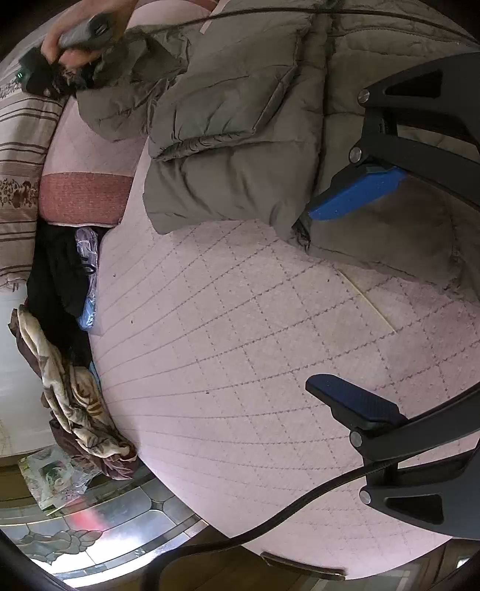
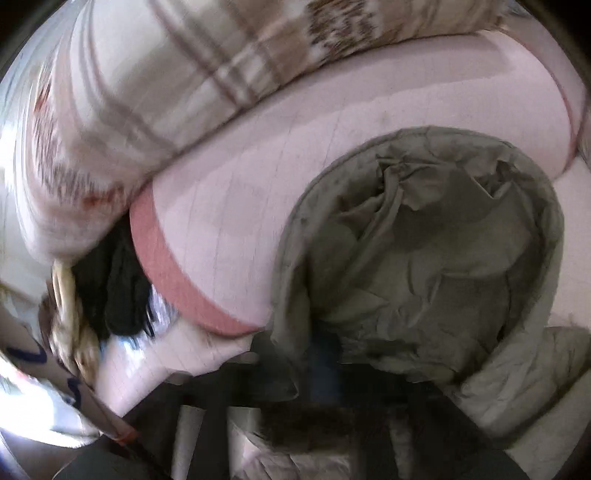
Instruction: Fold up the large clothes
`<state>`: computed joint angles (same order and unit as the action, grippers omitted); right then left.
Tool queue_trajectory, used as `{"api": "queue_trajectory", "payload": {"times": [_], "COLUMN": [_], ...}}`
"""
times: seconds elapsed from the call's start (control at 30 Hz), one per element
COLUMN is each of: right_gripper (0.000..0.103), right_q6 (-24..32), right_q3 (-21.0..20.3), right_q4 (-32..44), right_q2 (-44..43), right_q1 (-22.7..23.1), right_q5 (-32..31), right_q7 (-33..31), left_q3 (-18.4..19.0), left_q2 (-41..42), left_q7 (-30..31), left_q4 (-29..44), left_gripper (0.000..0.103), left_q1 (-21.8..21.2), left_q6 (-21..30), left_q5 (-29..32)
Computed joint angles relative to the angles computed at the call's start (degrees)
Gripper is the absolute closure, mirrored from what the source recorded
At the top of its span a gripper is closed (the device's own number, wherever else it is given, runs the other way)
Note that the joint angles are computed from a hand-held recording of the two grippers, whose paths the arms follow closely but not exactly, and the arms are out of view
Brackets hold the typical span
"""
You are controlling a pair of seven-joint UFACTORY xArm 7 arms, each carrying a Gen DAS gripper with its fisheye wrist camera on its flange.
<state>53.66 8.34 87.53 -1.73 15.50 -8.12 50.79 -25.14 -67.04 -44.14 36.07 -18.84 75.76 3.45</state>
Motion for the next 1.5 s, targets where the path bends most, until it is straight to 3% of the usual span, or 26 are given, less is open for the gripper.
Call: {"api": "queue_trajectory", "payload": {"times": [0.2,0.43,0.63,0.8,0.97,1.1,1.13,1.2,1.23,1.4,1.5], "right_gripper": [0.096,0.097,0.097,0.097,0.096,0.089,0.078,0.042,0.038,0.037,0.037], "right_q6": [3.0,12.2,18.8,15.9,8.3,7.5,8.3,10.7,12.3,21.8,26.1], "right_q3": [3.0,8.0,12.1,15.6,14.9,13.2,12.7,12.5,13.0,12.8,13.9], "right_q4": [-8.1,-20.7,-33.8,-45.7,-52.4,-52.7,-52.3,-51.1,-50.3,-45.9,-41.3], "right_q2": [-12.9,-37.3,-55.5,-59.2,-55.5,-56.6,-57.3,-59.8,-60.9,-66.2,-66.8], "right_q1": [1.2,3.9,6.7,7.7,8.5,9.8,10.4,11.1,10.9,11.6,8.5], "right_q5": [-3.3,3.7,13.5,19.1,20.1,19.1,18.6,17.3,16.6,16.0,13.5], "right_q7": [-2.9,-7.1,-3.6,0.6,3.5,5.7,5.3,4.6,4.7,1.9,-0.8], "left_q3": [0.7,1.7,2.4,3.4,3.5,3.7,3.7,3.5,3.6,3.7,3.4], "left_q2": [-1.6,-5.1,-9.2,-11.3,-12.3,-12.8,-12.9,-13.3,-13.4,-14.5,-15.0], "left_q7": [-0.5,-0.7,0.0,1.3,2.9,3.7,4.0,4.2,4.3,4.6,4.8], "left_q4": [0.7,1.2,1.9,1.8,1.6,1.6,1.8,2.0,2.0,2.2,2.6], "left_gripper": [0.018,0.018,0.018,0.018,0.018,0.018,0.018,0.018,0.018,0.018,0.018], "left_q1": [0.3,1.5,2.8,4.8,6.4,7.0,7.1,7.4,7.5,8.1,8.6], "left_q6": [1.1,4.0,7.5,8.7,9.1,9.1,9.1,9.1,9.1,9.2,9.1], "left_q5": [-0.1,-0.7,-1.3,-1.2,-1.1,-1.6,-1.7,-1.9,-2.0,-2.5,-2.6]}}
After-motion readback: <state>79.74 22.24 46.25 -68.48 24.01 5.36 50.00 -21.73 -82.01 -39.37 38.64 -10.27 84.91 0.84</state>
